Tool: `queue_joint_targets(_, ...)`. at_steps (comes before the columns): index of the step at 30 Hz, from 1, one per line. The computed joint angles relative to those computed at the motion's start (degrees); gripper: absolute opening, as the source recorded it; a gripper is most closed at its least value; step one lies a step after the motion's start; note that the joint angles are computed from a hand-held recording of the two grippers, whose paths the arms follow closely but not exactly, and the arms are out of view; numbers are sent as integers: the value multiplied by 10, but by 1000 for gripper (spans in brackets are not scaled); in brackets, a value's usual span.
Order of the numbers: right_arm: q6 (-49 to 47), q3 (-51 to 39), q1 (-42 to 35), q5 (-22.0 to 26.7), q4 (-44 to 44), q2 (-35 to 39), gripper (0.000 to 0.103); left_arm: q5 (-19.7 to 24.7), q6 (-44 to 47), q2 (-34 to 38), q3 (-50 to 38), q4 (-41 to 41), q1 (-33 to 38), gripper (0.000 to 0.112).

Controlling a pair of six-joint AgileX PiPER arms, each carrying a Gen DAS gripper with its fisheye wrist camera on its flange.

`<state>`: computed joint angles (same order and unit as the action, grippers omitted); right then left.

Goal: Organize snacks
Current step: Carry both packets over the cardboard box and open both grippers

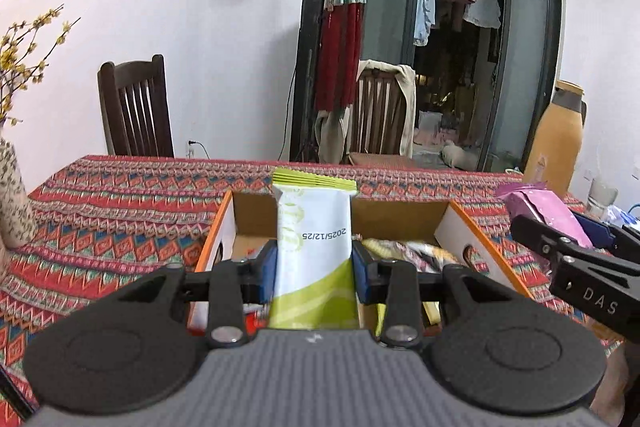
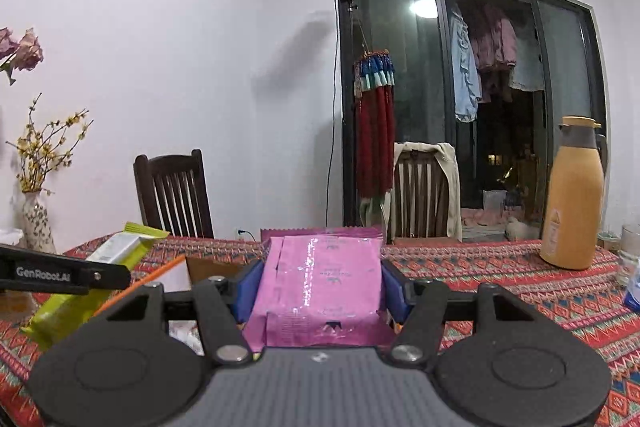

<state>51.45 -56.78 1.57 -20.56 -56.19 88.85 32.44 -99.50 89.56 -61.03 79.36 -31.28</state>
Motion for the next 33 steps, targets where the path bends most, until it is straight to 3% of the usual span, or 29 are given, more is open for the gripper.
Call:
queue_joint_targets(11,-92,-108,35,32,114,116,61,-33,48,96,-113,-41,68,38)
queue_joint_targets(17,-42,-131,37,47,59,150,61,-41,-40,142,-116,26,92,38)
queue_joint_targets(26,-46,-145,60,89,44,180,61,-84,-11,166,-114,-3,122,38)
queue_joint_targets(29,-3,-150,62,96,2,181,61,-85,-46,160,-101,29,118,39)
queue_joint_targets(32,25,-149,58,97,-19,179,65,-76,-105,151,-84,83,112,44)
queue_joint_targets(33,16,-147,57,96,-8,178,74,-72,-122,149,-80,97,109,52)
